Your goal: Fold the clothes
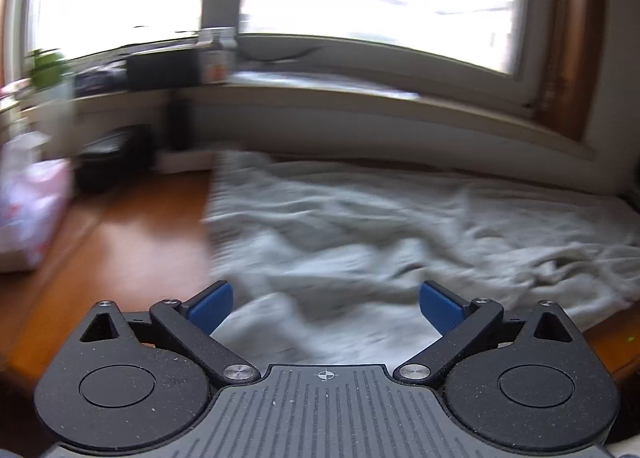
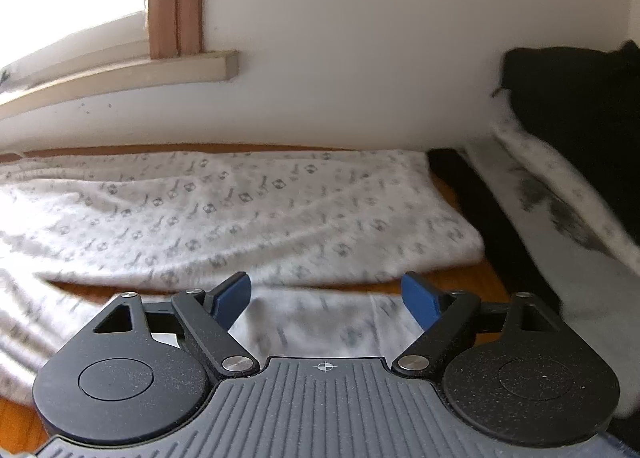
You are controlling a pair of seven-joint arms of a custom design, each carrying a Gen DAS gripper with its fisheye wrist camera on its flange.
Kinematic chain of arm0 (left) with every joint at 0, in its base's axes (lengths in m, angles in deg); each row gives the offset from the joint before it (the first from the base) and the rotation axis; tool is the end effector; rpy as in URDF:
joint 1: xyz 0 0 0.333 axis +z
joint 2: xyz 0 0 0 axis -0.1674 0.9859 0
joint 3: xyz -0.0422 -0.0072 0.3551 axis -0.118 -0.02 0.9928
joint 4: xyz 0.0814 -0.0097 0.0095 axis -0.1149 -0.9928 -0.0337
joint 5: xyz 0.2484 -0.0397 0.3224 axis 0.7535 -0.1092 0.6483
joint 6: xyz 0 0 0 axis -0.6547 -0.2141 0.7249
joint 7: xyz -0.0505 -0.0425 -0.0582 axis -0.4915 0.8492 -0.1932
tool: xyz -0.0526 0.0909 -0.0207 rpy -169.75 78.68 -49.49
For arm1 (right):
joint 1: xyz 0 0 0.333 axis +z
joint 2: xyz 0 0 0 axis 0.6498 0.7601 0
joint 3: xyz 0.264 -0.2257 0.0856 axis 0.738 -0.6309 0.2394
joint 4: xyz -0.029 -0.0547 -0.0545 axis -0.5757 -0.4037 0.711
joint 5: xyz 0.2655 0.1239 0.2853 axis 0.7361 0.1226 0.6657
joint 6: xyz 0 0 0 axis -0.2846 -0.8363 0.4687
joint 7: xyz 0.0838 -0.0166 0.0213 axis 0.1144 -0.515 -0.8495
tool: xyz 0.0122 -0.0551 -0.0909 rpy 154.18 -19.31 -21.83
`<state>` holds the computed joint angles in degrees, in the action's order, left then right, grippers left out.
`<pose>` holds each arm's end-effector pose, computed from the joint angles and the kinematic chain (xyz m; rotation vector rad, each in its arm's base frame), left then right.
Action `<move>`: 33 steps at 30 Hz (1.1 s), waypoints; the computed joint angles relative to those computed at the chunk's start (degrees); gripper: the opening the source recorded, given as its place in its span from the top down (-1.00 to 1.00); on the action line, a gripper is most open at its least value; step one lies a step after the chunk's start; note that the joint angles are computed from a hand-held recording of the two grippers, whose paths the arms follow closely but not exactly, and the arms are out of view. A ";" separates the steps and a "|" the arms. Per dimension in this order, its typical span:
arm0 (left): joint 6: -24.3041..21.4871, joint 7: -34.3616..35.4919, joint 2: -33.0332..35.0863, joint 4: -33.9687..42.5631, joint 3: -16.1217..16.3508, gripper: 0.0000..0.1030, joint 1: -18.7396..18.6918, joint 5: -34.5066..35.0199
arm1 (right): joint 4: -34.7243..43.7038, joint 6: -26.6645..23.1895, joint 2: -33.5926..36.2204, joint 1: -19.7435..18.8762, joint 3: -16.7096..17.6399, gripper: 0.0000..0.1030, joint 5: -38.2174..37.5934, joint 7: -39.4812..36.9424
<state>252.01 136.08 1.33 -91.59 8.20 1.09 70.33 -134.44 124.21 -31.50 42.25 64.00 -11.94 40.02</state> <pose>0.4952 0.0301 0.4432 -1.7820 1.4768 -0.8743 0.7969 0.1567 0.3617 -1.9054 1.2227 -0.6920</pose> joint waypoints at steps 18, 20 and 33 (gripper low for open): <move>-5.37 -34.01 27.61 31.90 -22.01 -0.18 6.03 56.69 | -21.51 6.69 -6.86 -30.35 28.59 0.69 2.18 -7.70; -9.24 -31.40 30.90 33.55 -29.67 -0.18 11.75 57.51 | -21.51 4.83 -7.69 -29.56 26.84 0.53 1.60 -5.44; -9.85 -20.45 31.48 28.13 -37.86 -0.12 18.96 49.89 | -25.28 11.83 -7.58 -28.34 27.75 0.10 -11.89 -0.08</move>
<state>242.16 115.63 32.80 -63.47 -29.66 20.05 120.23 -159.72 136.04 -39.07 13.91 91.75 -23.83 39.94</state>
